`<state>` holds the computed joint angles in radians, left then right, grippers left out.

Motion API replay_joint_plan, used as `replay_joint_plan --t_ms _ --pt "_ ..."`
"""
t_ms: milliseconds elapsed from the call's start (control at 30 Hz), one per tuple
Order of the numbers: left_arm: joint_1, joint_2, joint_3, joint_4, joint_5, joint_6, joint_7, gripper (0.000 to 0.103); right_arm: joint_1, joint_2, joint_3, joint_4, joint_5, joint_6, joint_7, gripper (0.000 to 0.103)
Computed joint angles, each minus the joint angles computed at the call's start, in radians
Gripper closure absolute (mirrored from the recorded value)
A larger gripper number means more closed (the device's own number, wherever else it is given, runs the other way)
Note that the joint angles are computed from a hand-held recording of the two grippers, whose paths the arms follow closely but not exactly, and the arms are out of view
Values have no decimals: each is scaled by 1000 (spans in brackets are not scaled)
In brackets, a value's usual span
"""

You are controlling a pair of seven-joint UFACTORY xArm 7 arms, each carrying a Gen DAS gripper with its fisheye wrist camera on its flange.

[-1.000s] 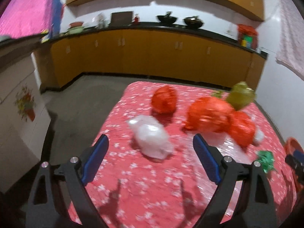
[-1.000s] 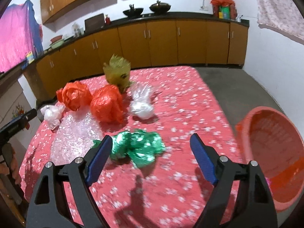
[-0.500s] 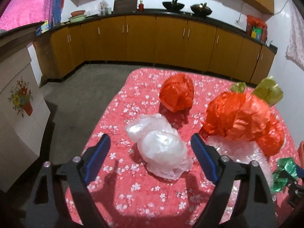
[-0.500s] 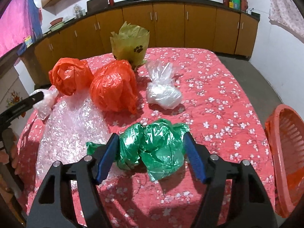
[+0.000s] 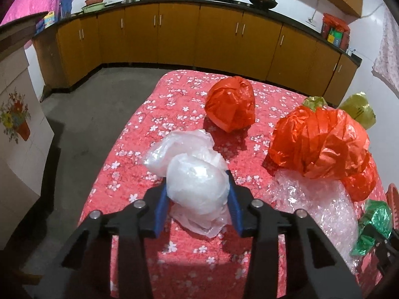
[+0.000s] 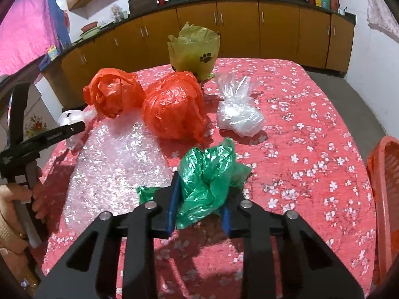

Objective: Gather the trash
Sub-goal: 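Grasp the white plastic bag with the left tool while the right tool grasps the green bag, then carry the white bag and green bag over the orange basket with both tools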

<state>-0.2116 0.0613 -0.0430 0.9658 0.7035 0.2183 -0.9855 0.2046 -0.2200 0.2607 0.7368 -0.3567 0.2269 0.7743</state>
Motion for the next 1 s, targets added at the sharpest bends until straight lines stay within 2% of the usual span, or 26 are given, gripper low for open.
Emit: replay_joint_plan --t_ms 267,567,1000 --pt "11 -51 -14 -35 47 -26 -37 66 -40 -54 13 -39 -13 -11 42 79" --pt "51 -157 -94 -104 18 -78 -12 66 -92 -166 27 -109 -9 18 71 79" --pt "43 -275 -228 -145 -199 -121 186 66 -122 -381 22 -212 67 80 29 79"
